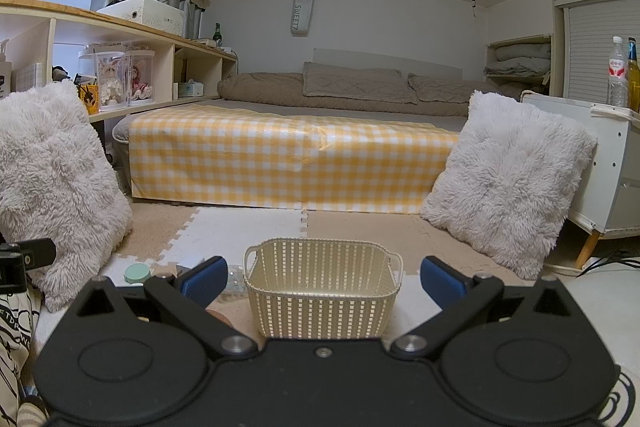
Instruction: Organize rigid objects
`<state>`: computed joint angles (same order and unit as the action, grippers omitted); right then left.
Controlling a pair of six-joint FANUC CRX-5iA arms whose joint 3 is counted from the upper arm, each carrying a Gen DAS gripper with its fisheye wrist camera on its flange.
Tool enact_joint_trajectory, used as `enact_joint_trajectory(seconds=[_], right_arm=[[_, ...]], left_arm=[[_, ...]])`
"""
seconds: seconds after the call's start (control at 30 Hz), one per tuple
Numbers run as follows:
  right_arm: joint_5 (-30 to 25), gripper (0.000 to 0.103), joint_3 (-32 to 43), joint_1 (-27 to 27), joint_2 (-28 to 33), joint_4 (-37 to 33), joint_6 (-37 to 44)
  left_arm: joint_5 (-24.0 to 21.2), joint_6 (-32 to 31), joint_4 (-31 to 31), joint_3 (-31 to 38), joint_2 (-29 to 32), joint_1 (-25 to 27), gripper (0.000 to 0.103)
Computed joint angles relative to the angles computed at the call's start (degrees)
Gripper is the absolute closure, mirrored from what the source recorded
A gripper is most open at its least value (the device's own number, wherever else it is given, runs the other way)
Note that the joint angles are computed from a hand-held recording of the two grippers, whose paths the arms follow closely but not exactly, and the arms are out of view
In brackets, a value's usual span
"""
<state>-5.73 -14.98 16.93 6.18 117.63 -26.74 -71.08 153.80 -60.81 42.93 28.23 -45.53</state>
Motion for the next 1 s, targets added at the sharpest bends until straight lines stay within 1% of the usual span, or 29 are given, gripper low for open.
enact_joint_trajectory(seconds=[1.0], right_arm=[[-0.1, 0.0, -0.1, 0.1, 0.0, -0.7, 0.6]], left_arm=[[0.1, 0.2, -0.1, -0.2, -0.1, 0.0, 0.0]])
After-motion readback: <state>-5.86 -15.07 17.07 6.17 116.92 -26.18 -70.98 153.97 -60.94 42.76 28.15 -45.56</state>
